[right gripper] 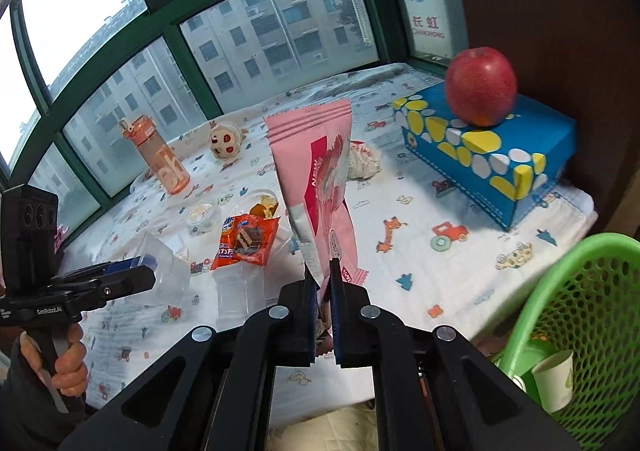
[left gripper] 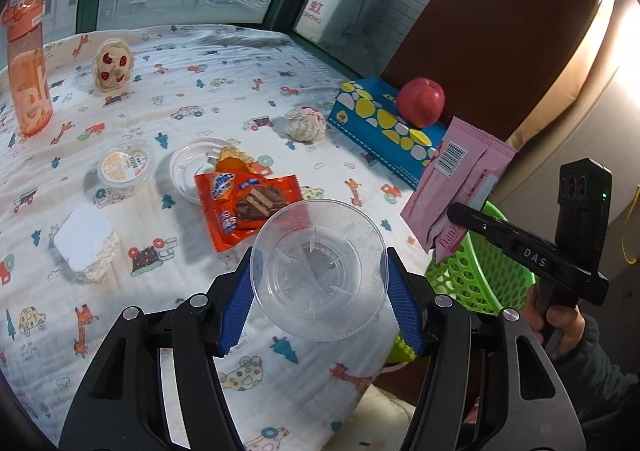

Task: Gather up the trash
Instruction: 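Carry the pink wrapper with the right tool while the left tool carries the plastic cup to the basket, then open both tools to drop the wrapper and plastic cup into the basket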

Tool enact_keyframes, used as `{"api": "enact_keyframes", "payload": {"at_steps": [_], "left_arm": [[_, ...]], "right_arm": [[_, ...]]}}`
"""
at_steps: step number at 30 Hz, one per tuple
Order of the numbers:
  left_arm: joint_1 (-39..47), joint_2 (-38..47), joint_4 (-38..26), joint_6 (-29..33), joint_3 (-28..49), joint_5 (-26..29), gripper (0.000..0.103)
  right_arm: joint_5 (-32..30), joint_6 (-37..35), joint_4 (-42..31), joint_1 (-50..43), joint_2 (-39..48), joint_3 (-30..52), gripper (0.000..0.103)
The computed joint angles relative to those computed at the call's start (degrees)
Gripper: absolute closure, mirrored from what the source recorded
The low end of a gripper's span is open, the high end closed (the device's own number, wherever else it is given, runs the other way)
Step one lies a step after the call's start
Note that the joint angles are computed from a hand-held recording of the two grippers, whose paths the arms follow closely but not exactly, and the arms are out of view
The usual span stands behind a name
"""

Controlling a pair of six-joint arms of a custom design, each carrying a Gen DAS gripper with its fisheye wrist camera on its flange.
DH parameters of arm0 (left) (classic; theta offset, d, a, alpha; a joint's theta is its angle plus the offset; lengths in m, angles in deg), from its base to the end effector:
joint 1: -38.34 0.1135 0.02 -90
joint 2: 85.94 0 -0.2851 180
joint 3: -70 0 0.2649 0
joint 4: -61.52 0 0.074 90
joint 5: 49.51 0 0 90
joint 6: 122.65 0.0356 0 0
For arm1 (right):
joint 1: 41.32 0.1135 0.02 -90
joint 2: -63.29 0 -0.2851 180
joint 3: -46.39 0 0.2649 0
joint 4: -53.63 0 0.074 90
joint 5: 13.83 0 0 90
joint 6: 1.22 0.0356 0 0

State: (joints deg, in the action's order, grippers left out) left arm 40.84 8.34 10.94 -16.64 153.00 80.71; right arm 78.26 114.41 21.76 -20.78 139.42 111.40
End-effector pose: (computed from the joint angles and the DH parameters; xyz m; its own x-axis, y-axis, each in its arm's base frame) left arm 0.3495 -0.0078 0.2568 -0.7721 0.1771 -0.6104 0.5034 0.7566 -0.4172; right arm 0.2736 0.1011 0.2645 -0.7166 0.1931 -0.6703 -0.0174 0.9557 0.2940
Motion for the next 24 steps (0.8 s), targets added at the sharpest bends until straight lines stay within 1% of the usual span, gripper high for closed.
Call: {"api": "enact_keyframes", "payload": {"at_steps": [6,10,15,17,20,22,24], "left_arm": [[-6.66,-2.23,-0.03,-1.57,-0.41,-0.08,0.042],[-11.19,-3.24,0.80,-3.49,-0.42,-0.13,0.042],[-16.91,-3.89,1.38,-5.42,0.37,-1.21,0.042],[-19.16,-3.97,1.63,-6.10,0.80,-1.84,0.042],[-22.83,-3.39,1.87,-7.38,1.90,-2.95,0.042],[-25.25,-3.12,2.16,-7.90,2.45,-3.82,0.042],[-27.62,-2.93,2.15,-8.41,3.00,-4.58,0.042]], "right_arm": [[4.14,1.71,-7.00,-3.16,-13.69,-5.84,0.097],[4.93,1.18,-13.09,-8.25,-21.68,-8.46,0.097],[2.72,-2.50,-19.61,-18.28,-29.83,-10.61,0.094],[0.75,-4.19,-21.21,-22.93,-32.12,-11.46,0.091],[-1.78,-6.48,-22.91,-28.82,-34.72,-12.91,0.090],[-3.11,-7.84,-24.06,-31.91,-36.56,-13.76,0.086],[-4.66,-8.95,-25.16,-34.90,-38.11,-14.44,0.075]]}}
